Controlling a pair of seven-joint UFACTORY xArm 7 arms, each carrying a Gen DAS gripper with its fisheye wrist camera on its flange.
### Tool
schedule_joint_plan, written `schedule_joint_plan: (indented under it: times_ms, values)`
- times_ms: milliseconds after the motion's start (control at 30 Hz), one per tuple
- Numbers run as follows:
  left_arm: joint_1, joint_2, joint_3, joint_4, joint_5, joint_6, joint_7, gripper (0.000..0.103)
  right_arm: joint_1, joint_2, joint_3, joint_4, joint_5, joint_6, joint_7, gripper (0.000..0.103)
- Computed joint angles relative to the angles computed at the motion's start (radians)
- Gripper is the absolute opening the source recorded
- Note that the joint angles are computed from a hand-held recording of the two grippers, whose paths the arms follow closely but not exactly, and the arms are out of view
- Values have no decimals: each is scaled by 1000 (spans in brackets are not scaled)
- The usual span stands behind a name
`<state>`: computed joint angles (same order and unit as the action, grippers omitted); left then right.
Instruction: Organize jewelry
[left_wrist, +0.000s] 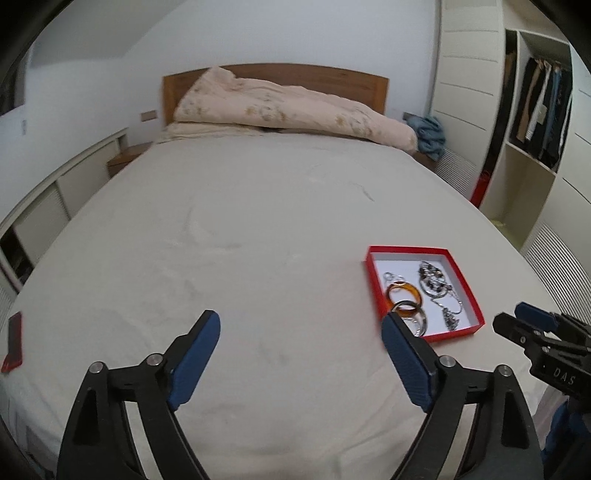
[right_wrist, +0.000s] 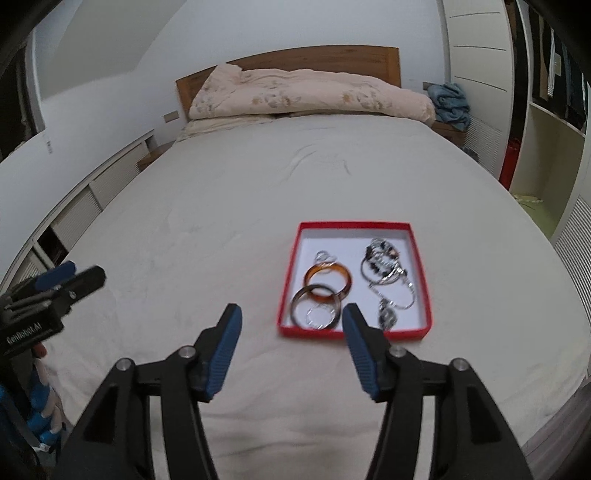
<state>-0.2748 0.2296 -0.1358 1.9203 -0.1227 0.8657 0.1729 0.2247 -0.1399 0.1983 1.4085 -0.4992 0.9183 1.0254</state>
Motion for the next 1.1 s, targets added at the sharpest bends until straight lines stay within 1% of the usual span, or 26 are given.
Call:
schedule_joint_plan:
  times_ms: [167,300,433,600,767,967,1100]
  values:
    - [39,-104,20,-123,-18,-28,13,91,28,-6,37,16,-30,47,41,55]
    - [62,-166,29,-188,-35,-53,30,91,47,-5,59,48,-68,84,67,56]
    - [69,-206,32,-234,-40,-75,35,92,71,1,74,81,-103,121,83,63]
    - [74,-259,37,-301,-58,-106,54,92,97,10,80,105,-123,146,89,63]
    - [72,-283,40,-332,-75,-109,73,92,111,12,77,110,-122,157,83,63]
    - [69,-291,40,-347,-77,-111,69,92,119,13,78,109,-132,166,91,64]
    - [62,-288,34,-348,-73,-108,62,95,124,11,80,106,-136,178,95,64]
